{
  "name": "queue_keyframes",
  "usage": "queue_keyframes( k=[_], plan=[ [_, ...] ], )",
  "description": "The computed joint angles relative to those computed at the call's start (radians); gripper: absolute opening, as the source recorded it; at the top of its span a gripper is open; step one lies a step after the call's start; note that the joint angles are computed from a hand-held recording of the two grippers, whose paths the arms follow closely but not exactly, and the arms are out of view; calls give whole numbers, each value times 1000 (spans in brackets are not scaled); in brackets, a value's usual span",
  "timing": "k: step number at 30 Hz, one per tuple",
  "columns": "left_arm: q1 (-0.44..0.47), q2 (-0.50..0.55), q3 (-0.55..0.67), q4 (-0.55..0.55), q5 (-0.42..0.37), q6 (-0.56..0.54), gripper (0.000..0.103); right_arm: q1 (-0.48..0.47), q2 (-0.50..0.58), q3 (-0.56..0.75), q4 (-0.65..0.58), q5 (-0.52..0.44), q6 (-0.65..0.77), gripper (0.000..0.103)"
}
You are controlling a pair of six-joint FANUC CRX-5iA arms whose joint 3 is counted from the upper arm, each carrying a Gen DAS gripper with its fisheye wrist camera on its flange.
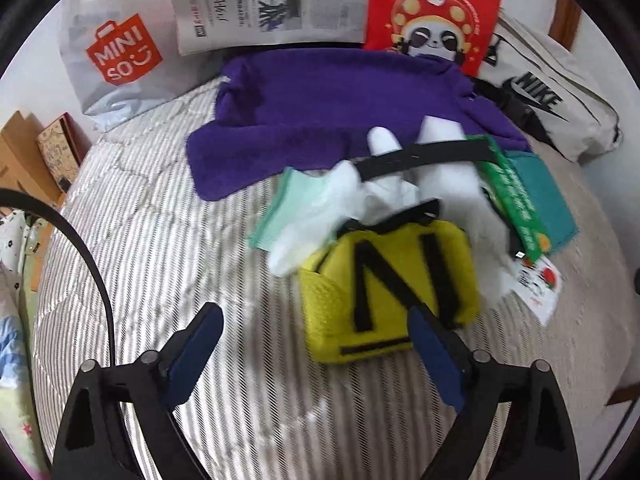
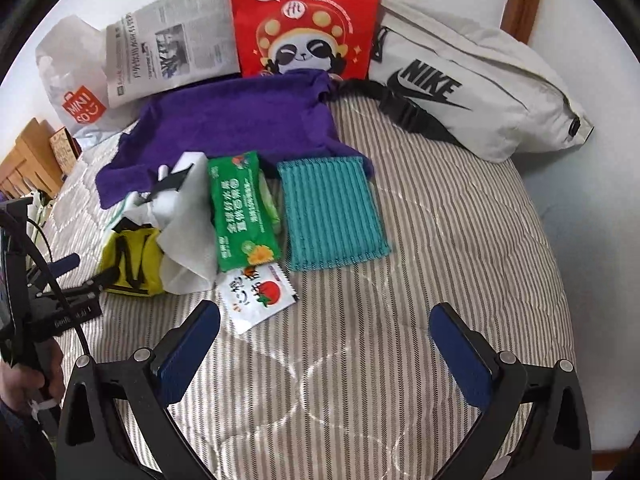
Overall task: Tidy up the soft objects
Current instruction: 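Grasp the yellow N pouch with the left tool while the right tool grasps the teal ribbed pad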
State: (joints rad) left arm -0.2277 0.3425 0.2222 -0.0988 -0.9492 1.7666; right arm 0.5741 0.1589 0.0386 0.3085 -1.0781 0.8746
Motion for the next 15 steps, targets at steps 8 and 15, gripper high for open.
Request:
queue_keyframes(
  k=[8,15],
  plan=[
    [62,-15,-130,208,156,-137,33,-27,35,6,-27,-14,17,103],
    [84,-46,-199,323,206,-272,26,-47,60,17,-29,-24,15,103]
  ],
)
